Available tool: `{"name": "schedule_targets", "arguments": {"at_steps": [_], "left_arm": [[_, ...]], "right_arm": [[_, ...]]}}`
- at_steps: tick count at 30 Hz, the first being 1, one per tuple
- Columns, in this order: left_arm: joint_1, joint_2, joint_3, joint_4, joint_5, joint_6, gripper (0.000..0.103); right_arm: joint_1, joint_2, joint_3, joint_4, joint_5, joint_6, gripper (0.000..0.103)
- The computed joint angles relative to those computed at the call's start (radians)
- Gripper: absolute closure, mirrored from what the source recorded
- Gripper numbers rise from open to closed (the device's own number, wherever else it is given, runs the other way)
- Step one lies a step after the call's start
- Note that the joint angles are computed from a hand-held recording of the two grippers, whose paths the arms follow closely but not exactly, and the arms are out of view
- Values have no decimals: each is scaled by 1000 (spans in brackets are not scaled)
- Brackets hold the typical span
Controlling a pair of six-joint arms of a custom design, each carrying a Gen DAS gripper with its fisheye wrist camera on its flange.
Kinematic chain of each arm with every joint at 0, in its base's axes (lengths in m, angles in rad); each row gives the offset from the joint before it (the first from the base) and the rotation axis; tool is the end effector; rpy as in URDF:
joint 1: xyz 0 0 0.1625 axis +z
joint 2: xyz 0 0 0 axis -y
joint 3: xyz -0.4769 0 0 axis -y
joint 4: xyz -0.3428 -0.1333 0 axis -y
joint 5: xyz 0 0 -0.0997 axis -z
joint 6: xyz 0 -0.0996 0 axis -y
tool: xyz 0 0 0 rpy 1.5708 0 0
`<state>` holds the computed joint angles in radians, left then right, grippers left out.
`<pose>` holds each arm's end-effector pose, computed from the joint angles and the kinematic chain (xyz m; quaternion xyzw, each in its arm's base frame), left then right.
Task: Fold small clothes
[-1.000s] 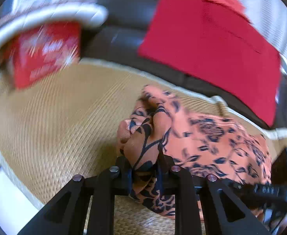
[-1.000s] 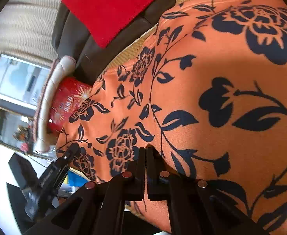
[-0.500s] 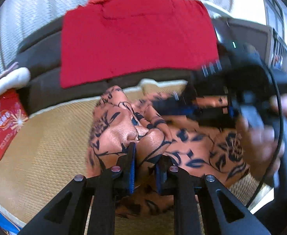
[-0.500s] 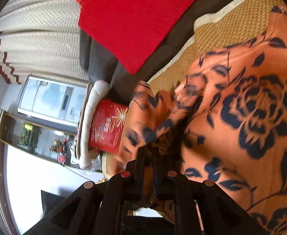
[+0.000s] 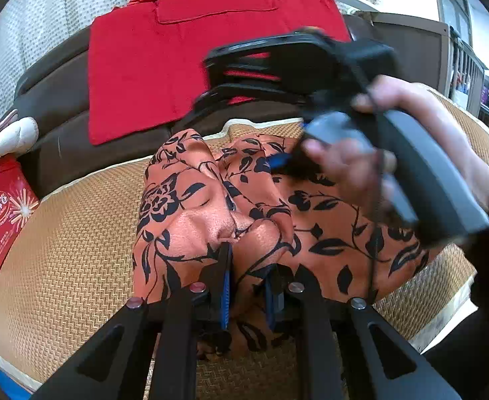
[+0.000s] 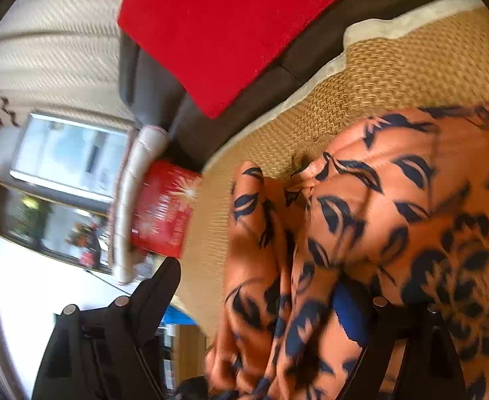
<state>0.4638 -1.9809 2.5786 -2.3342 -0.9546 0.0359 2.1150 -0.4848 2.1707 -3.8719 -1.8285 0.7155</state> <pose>-0.0979 -0.2624 0.3432 0.4925 0.8123 -0.2220 0.2197 0.3613 -0.3886 0.0231 0.1196 0.9384 -0.3148 0.0779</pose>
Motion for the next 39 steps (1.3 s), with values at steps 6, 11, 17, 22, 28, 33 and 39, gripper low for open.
{"name": "schedule_targets", "arguments": {"at_steps": [6,11,17,22,28,33,39], "left_arm": [[-14,-40,4,47,-3,3,87],[-21,-26,-15,40,-35,16,87],[-164,4,-28,28,-143,-38,88],[-292,118,21,-119,-228,-86,90],[-319,285,62,-229,-286,-115,90],[-211,235,4,-96,-386,-51,87],[-189,-2,-81,68,-336,-25,36]], "right_arm": [[14,-18,-121,280,-102,-57,75],[34,-31,-134,318,-172,-71,89],[81,-105,27,101,-279,-92,89],[89,-163,203,-125,-358,-65,89],[13,-176,385,-374,-374,-57,92],[-73,-165,486,-481,-285,-50,92],[96,-254,443,-346,-433,-58,88]]}}
